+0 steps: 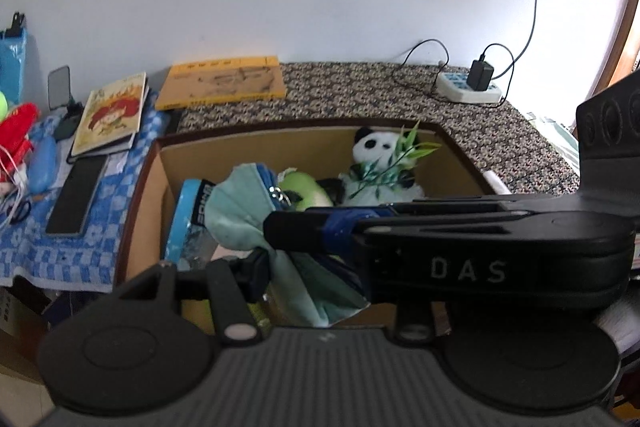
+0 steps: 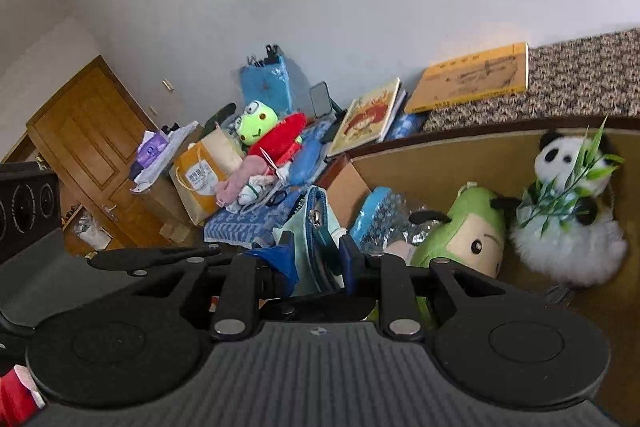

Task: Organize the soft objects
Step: 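Lift the mint-green pouch and carry it over the box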

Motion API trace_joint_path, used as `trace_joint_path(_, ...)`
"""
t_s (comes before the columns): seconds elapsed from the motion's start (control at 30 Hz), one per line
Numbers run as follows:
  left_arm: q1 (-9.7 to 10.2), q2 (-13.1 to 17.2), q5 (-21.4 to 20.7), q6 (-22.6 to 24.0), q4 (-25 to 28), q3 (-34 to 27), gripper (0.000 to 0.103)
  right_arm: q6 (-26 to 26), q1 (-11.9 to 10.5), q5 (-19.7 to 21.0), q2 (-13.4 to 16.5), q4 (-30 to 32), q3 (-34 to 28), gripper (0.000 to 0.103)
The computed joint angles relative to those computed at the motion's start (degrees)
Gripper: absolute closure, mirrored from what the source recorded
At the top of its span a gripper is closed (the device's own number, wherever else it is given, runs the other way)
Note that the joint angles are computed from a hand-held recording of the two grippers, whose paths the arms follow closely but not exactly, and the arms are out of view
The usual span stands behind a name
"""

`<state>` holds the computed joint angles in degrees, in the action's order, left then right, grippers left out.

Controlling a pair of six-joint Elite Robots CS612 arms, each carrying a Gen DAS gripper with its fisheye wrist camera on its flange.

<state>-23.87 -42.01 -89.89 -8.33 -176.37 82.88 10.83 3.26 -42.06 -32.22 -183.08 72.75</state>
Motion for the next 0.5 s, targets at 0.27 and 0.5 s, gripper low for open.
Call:
trace_joint_path(0.27,0.63,1.58,-1.13,0.04,3.91,-2.28,0.069,-0.24,0.58,-1.79,0.76,4.1,-1.11,0.098)
trace_joint_path(0.5,0.67,2.38,-0.71,0.7,7.72,-3.72,0.069,-0.49,0.68,-2.19,1.29,7.03,-1.77,0.098)
